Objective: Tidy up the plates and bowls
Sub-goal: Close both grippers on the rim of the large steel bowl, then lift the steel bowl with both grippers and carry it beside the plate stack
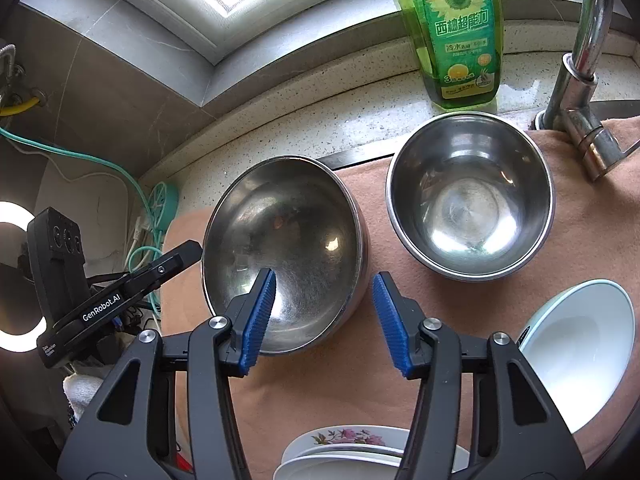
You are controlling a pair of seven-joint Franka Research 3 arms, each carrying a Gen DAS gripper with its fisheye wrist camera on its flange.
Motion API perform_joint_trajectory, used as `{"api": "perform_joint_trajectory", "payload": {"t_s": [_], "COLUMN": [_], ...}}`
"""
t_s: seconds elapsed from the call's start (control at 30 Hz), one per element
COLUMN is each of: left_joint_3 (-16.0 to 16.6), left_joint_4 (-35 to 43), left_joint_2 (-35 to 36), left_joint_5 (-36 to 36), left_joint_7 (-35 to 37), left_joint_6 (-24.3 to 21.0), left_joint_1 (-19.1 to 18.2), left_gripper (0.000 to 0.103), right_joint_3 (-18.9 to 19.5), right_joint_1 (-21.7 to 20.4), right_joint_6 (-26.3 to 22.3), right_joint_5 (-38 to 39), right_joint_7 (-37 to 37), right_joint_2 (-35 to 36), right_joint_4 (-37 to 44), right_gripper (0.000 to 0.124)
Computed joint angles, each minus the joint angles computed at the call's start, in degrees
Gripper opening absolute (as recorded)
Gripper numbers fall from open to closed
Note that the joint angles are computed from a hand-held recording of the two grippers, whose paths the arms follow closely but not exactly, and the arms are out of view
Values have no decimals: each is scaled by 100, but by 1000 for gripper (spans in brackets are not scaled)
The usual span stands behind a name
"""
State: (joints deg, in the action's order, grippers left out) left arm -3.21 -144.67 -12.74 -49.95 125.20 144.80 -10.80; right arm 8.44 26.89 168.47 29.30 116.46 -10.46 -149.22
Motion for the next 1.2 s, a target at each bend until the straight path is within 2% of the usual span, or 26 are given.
{"api": "perform_joint_trajectory", "payload": {"t_s": [0.17,0.5,0.73,0.97,1.2], "left_joint_3": [-29,-76,-121,-152,-90], "left_joint_4": [84,73,64,21,-172], "left_joint_2": [147,175,197,149,-76], "left_joint_5": [70,57,-30,48,66], "left_joint_7": [-4,99,138,81,20], "left_joint_6": [-87,-98,-77,41,120], "left_joint_1": [34,70,43,6,-42], "left_gripper": [21,12,12,12,12], "right_joint_3": [-94,6,-9,61,17], "right_joint_1": [69,-97,-130,-194,-49], "right_joint_6": [-30,-121,-147,-196,-288], "right_joint_5": [251,-21,-147,-479,-289], "right_joint_7": [-206,-51,32,255,10], "right_joint_2": [108,218,252,220,217], "right_joint_4": [41,85,76,61,86], "right_gripper": [44,24,14,14,14]}}
